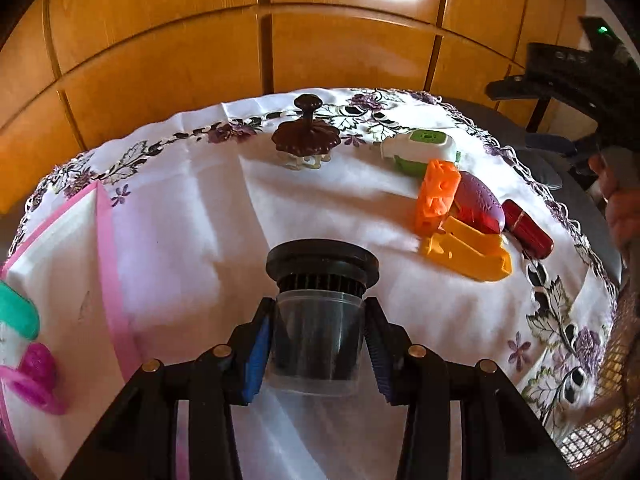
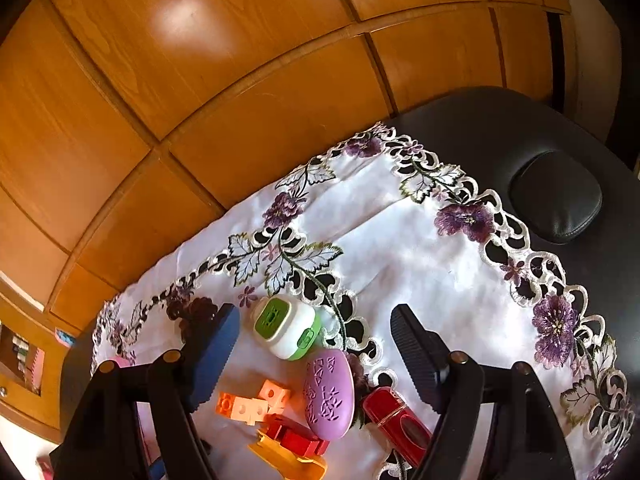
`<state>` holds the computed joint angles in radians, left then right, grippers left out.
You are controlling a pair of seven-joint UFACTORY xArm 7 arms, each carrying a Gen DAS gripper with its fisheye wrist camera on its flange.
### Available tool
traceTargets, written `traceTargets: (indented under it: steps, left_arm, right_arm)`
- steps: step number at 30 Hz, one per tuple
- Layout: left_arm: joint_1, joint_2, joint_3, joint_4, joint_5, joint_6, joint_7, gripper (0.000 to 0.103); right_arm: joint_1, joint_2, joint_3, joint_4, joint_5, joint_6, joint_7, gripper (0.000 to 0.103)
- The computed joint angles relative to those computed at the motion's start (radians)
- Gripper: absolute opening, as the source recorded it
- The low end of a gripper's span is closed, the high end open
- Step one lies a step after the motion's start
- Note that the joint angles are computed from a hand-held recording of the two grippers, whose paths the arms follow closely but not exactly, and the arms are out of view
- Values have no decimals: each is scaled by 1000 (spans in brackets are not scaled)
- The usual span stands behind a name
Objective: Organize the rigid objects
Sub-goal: 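Lift the jar with the left tool while the right tool grasps the green-white plug device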
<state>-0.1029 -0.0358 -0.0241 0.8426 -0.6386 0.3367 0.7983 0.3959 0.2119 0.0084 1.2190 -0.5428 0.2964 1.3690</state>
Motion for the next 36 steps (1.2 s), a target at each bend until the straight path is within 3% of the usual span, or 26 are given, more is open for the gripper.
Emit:
traceTargets:
  steps: [3, 10, 15, 19, 22, 27, 28, 31, 36]
  left_arm:
    - [4, 10, 5, 2, -21, 13, 11, 43]
    - [4, 13, -4, -13, -41, -4, 37, 42]
    - [12, 16, -2, -1, -85, 24, 65, 42]
    - [14, 17, -4, -1, -107, 24, 76, 42]
    - [14, 18, -5, -1, -117, 23, 88, 42]
    - [15, 16, -5, -2, -125, 22, 96, 43]
    - [15, 16, -5, -2, -127, 20, 100, 43]
    - [12, 19, -8, -3, -131, 5, 112, 43]
    - [12, 7, -3, -5, -160, 11, 142, 42]
  right_arm:
    - [-13, 23, 30, 27, 55, 22, -93, 67]
    - [-24, 92, 91, 124, 223, 113, -377, 66]
    - [19, 215, 88, 388, 216, 402, -678, 74]
    - [33, 381, 88, 672, 274, 635, -913, 78]
    - [47, 509, 74, 869, 322, 787, -1013, 79]
    - [95, 696, 13, 1140, 335, 967, -1045, 76]
    - [102, 712, 0, 1156, 336, 978, -1024, 62]
    - [115, 654, -15, 1044, 328, 898, -983, 53]
    - [132, 476, -28, 783, 268, 706, -861, 53]
